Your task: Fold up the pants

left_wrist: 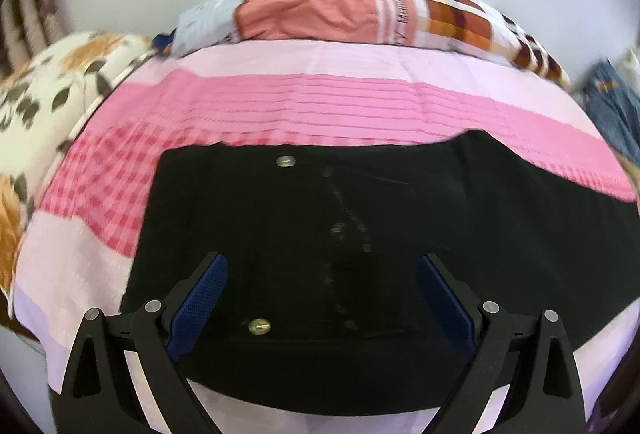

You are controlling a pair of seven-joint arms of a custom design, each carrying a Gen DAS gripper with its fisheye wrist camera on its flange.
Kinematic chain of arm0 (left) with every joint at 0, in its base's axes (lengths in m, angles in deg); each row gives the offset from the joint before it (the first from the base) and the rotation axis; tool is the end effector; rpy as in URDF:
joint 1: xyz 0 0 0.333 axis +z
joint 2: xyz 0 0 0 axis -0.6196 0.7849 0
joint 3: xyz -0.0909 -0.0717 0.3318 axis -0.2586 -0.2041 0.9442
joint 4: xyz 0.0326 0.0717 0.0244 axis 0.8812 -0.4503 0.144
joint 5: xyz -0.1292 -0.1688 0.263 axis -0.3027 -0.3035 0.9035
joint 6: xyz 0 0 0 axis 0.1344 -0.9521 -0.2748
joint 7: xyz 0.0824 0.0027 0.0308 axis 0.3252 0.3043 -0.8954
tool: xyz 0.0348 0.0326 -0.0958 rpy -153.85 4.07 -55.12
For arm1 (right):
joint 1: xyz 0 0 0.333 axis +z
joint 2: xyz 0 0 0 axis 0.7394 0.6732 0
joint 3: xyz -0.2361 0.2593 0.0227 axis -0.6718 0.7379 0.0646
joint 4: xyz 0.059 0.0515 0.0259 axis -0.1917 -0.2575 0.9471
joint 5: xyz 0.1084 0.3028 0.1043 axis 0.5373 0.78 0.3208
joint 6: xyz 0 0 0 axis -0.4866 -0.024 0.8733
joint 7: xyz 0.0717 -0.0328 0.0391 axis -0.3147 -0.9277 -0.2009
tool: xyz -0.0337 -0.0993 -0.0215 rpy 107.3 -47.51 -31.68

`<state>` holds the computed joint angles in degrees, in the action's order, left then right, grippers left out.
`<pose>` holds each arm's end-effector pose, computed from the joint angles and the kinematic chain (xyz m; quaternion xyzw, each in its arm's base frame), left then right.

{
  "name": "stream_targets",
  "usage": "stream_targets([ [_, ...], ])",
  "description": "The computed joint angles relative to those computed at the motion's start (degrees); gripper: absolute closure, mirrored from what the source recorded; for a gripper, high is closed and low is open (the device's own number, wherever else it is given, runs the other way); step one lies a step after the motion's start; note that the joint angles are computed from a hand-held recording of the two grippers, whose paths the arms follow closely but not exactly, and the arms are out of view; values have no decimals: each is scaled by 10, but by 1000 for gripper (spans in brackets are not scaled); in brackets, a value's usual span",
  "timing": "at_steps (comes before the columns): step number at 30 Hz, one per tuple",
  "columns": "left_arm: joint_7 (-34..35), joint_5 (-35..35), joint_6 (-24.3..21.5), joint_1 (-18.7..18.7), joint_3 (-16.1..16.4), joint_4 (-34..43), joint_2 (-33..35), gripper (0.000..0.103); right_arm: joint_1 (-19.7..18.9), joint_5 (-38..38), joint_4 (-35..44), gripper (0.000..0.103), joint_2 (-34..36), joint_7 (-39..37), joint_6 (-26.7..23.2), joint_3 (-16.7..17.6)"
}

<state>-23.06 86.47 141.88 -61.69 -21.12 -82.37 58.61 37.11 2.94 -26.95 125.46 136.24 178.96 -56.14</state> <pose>0.6998 -0.2593 0.4355 -0.7475 0.5869 -0.1976 0.2404 0.6829 0.0511 0.3645 -0.2999 0.8334 -0.0405 0.4625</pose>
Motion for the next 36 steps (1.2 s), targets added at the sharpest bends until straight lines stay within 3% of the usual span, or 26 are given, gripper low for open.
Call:
stream_targets([
  [2,-15,-6,16,6,1,-26,-12,8,-34,-27,26,49,26,-8,-11,52],
  [4,-28,-12,34,11,1,-49,-23,8,-39,-37,49,46,38,-26,-42,73],
  [6,-37,-17,52,14,1,-65,-29,8,-51,-31,51,44,47,-42,-36,96],
  [10,-30,-35,69,20,-7,-72,-28,8,-102,-57,34,49,75,-46,31,156],
  [12,-16,-41,60,18,-9,-59,-21,8,-114,-82,33,61,86,-35,57,166],
  [14,-8,-40,53,12,-6,-48,-17,8,-99,-91,35,62,75,-26,45,143],
  [16,4,-40,47,8,-7,-36,-12,8,-44,-54,26,62,40,-22,26,69],
  [17,7,-40,43,6,-7,-31,-10,8,-32,-36,18,62,32,-26,27,53],
  [20,19,-41,39,3,-8,-19,-3,8,-61,-75,28,62,48,-2,18,82],
  [23,37,-45,23,0,-12,3,8,8,-34,-77,39,62,43,-7,17,60],
  [26,55,-47,7,-4,-15,26,19,8,-9,-94,70,85,36,-52,-26,48],
  [27,57,-44,6,-8,-13,30,21,8,-10,-91,78,87,41,-64,-29,54],
  [29,62,-41,5,-11,-12,35,23,8,-3,-77,101,87,47,-83,-83,53],
  [30,67,-41,3,-12,-14,39,25,8,0,-49,99,92,49,-103,-91,51],
  [34,73,-39,2,-15,-13,39,25,8,-61,-29,71,92,74,-88,-28,118],
  [36,77,-45,3,-12,-17,40,26,8,-49,-16,63,92,70,-79,-10,101],
])
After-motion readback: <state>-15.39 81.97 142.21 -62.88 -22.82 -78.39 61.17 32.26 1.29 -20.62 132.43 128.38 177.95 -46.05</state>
